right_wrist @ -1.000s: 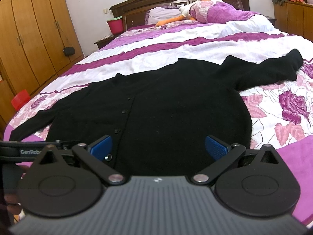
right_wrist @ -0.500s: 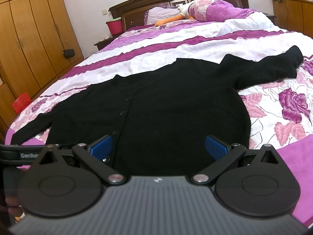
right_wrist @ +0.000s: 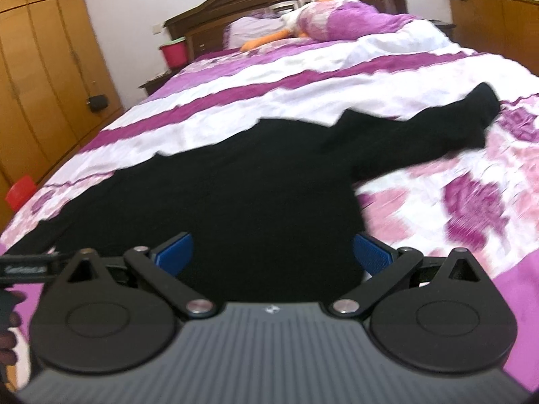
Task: Fold small clothes
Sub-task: 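Grasp the black cardigan's sleeve cuff with the right gripper and lift it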
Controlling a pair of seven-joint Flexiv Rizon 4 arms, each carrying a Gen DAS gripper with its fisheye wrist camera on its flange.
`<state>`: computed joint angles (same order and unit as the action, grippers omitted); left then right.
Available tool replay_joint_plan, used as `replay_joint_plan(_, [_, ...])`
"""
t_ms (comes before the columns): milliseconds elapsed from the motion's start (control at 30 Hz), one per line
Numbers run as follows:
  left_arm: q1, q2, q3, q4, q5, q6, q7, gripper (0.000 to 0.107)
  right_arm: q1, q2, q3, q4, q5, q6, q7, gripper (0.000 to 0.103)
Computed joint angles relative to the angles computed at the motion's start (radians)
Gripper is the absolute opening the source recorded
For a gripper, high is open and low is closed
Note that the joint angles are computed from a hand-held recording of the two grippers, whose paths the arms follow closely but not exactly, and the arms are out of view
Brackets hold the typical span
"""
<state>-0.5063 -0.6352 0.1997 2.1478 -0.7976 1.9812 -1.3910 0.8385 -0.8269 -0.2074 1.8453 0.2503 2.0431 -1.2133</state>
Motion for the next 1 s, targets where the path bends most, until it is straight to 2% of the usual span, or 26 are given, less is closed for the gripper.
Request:
replay_joint_plan(200, [-0.017, -0.058, 0.039, -0.112, -0.008, -0.072, 0.006, 0.103, -0.089, -0.046, -0.037, -0.091, -0.014, -0.060, 0.052, 0.103])
replay_joint_plan(267, [-0.044, -0.090, 0.080, -0.157, -0.007, -0.104, -0.003, 0.103, -0.089, -0.068, -0.086, -0.125, -0.006, -0.095, 0.084, 0.103])
replay_joint_plan(333, [-0.094, -0.133, 0.151, -0.208, -0.019, -0.159, -0.017, 0.103, -0.101, -0.097, -0.131, -0.172, -0.013, -0.128, 0.120, 0.103])
replay_joint_plan(567, [-0.141, -0.242, 0.265, -0.326, 0.034, -0.286, -0.096, 0.103, -0.176, -0.195, -0.217, -0.352, -0.067, -0.251, 0.298, 0.103])
replay_joint_plan(667, [-0.136, -0.270, 0.281, -0.356, 0.065, -0.333, -0.130, 0.103, -0.188, -0.248, -0.276, -0.438, -0.096, -0.333, 0.385, 0.103])
replay_joint_plan(933, [-0.110, -0.304, 0.279, -0.382, 0.165, -0.316, -0.207, 0.103, -0.299, -0.351, -0.258, -0.715, -0.255, -0.551, 0.520, 0.103])
replay_joint_plan(1000, [-0.098, -0.302, 0.272, -0.384, 0.187, -0.319, -0.228, 0.103, -0.330, -0.375, -0.227, -0.795, -0.306, -0.638, 0.528, 0.103])
